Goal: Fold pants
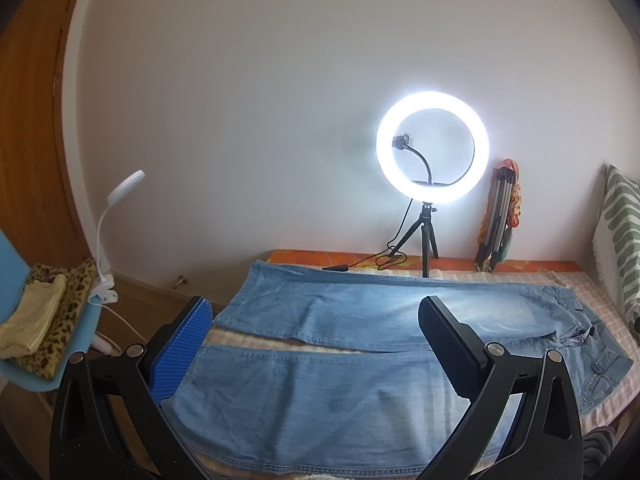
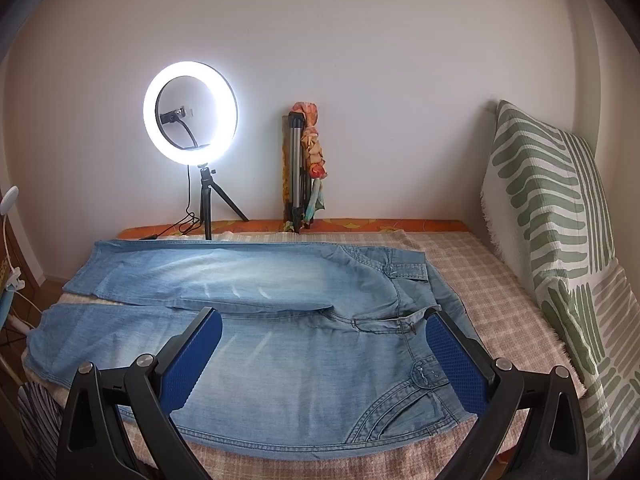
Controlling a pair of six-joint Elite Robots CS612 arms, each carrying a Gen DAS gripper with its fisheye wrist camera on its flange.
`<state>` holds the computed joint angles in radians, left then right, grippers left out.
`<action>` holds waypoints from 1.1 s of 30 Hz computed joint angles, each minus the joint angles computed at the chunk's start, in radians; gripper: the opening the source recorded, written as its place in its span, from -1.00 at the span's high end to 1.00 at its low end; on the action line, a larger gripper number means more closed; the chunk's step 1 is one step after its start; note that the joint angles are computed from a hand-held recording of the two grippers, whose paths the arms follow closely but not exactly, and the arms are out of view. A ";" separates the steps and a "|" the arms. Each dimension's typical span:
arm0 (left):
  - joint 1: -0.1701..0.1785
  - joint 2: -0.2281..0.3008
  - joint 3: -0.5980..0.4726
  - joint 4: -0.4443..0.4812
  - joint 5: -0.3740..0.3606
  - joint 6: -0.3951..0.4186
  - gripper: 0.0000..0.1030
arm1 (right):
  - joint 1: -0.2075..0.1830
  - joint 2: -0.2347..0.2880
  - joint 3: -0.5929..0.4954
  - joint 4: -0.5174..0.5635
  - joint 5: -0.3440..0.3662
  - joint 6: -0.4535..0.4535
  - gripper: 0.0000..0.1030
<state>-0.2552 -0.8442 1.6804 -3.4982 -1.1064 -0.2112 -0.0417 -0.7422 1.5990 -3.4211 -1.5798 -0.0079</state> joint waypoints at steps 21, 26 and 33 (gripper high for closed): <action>0.034 0.030 -0.042 -0.034 -0.004 0.030 -0.99 | -0.001 0.028 -0.067 0.018 0.063 -0.047 -0.99; 0.055 0.043 -0.081 0.004 -0.012 0.065 -0.99 | 0.005 0.048 -0.130 0.054 0.077 -0.115 -0.99; 0.083 0.069 -0.164 0.081 -0.060 0.091 -0.99 | -0.002 0.093 -0.261 0.140 0.203 -0.169 -0.99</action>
<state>-0.1719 -0.7752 1.5164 -3.4176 -1.1661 -0.1203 -0.0432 -0.6488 1.3377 -3.2809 -1.3770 -0.1764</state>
